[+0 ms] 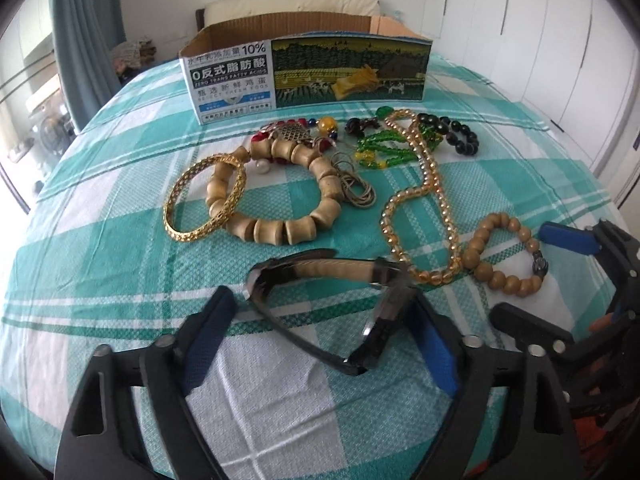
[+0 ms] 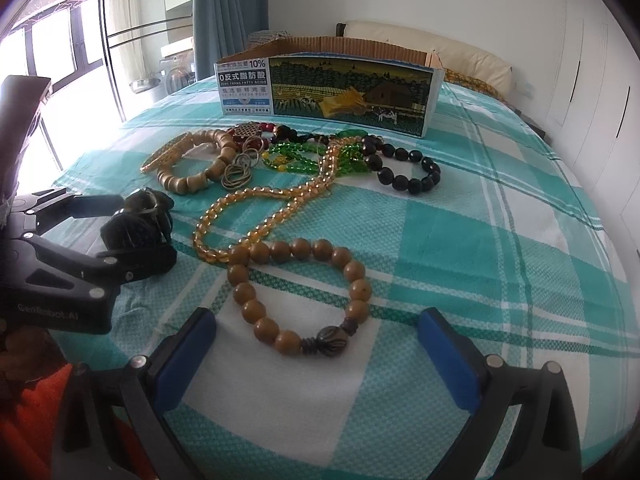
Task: Organize jewelry
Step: 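Grasp the black-strap watch with the left tool while the right tool grasps the wooden bead bracelet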
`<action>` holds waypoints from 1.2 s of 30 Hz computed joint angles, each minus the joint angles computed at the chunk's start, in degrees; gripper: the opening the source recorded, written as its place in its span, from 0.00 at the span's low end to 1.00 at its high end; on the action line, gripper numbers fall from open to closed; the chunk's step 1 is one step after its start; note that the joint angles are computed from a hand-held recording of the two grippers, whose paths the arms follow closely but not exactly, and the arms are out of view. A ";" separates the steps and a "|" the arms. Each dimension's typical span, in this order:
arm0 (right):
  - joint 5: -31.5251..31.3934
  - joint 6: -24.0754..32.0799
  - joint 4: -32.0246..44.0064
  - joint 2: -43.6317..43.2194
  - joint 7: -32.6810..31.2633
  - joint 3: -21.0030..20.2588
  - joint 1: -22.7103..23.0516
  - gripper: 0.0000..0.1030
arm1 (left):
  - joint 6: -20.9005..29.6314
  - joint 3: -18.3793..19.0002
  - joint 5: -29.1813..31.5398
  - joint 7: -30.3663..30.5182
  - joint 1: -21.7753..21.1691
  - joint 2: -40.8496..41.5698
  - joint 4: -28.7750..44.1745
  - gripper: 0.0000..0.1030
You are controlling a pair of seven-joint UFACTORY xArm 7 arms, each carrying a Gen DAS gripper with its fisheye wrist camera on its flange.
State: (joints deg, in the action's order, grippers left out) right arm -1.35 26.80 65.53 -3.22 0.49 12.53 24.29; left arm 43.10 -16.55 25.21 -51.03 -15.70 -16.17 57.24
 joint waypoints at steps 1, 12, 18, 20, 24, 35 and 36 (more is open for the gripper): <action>0.03 -1.16 -0.09 -0.03 -0.27 0.06 0.10 0.62 | -0.38 0.19 -0.14 0.43 -0.10 -0.08 -0.18 0.75; 7.42 0.10 -0.44 -2.50 -1.68 -0.87 0.09 0.00 | -1.74 -0.57 -0.30 -1.54 1.66 -6.02 -4.98 0.73; 6.71 3.27 0.98 -1.21 -1.03 -0.73 -0.48 0.01 | -1.16 -0.80 -1.43 -1.45 3.03 -7.84 -5.51 0.73; 4.73 3.38 0.91 -1.28 1.06 -0.51 -0.79 0.01 | -1.04 -0.74 -2.12 -1.46 3.31 -7.98 -5.68 0.73; 6.39 0.49 -1.00 -2.92 0.09 -0.77 -0.69 0.37 | -0.91 -1.08 -2.51 -1.64 3.69 -8.30 -5.94 0.73; -8.45 0.12 -0.03 -0.58 10.27 0.28 -2.00 0.11 | -0.95 -1.52 -2.35 -2.76 4.09 -7.99 -5.97 0.73; -6.04 0.50 0.33 -0.60 8.82 -0.13 -1.74 0.11 | -0.86 -1.48 -2.31 -2.69 4.09 -8.01 -5.85 0.72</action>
State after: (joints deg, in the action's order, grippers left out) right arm -7.39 27.30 65.86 -3.82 9.31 12.41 22.54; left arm 42.24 -18.04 22.90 -53.72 -11.61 -24.18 51.39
